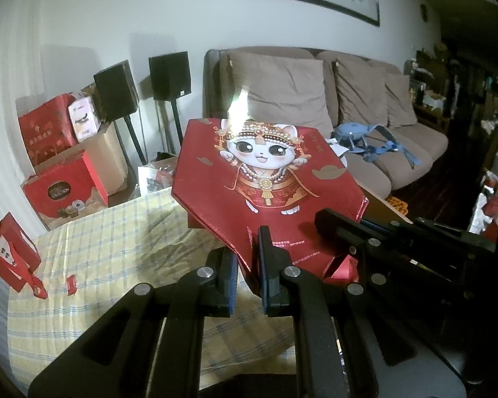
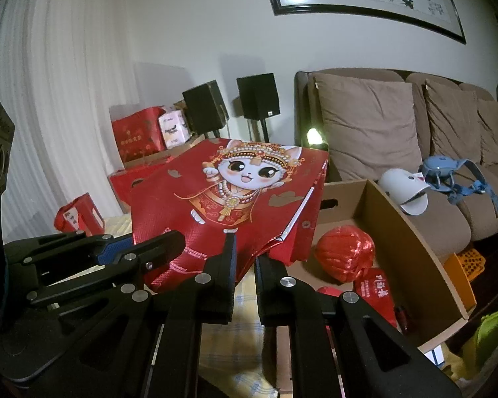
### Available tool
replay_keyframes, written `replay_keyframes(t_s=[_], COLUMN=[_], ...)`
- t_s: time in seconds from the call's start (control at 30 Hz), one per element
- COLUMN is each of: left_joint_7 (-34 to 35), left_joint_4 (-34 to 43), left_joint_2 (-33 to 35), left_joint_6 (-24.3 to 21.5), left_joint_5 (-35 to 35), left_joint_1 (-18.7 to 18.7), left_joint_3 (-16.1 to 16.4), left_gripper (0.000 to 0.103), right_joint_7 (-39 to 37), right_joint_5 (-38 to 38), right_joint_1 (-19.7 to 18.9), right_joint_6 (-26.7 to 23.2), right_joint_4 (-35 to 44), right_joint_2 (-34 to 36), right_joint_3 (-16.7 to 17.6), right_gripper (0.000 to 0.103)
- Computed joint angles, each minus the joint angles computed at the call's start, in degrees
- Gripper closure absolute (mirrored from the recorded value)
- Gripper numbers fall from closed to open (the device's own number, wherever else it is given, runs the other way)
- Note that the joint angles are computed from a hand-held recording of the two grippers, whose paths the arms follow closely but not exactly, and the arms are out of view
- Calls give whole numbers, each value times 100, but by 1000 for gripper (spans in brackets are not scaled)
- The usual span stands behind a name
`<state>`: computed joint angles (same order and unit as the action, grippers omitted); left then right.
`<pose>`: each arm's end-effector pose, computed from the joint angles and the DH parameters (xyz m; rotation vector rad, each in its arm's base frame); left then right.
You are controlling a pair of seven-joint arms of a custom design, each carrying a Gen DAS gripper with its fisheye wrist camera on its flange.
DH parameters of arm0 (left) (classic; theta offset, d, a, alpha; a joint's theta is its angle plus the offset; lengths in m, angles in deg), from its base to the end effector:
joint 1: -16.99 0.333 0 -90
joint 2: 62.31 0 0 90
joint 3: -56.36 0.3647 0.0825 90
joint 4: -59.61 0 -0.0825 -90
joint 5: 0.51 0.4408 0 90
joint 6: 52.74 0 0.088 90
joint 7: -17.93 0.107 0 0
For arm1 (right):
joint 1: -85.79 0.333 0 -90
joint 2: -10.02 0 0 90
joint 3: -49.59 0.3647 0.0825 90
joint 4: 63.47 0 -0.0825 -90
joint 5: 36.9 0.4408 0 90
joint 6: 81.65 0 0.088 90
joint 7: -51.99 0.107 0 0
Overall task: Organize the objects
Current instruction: 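Carry the red cat-printed gift bag with the left gripper over the cardboard box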
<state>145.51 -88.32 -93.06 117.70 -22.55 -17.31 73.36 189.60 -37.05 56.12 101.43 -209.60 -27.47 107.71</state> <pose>0.4481 -0.0971 0.5475 -1.1687 2.1474 -1.0686 0.4103 0.2856 0.5132 -1.4017 1.5930 -0.7833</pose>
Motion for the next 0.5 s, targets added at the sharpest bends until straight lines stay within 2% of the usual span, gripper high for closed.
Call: replay_keyframes(t_s=[0.5], left_joint_7=[220], left_joint_4=[52], left_joint_2=[-71], left_joint_6=[-23], left_joint_5=[-189], left_joint_1=[-229], left_joint_3=[73], left_gripper=[93], right_joint_7=[151], right_joint_5=[-141], right_joint_1=[59], right_joint_6=[-206], right_joint_4=[-81], right_joint_2=[-331], right_joint_3=[-138], right_gripper=[94])
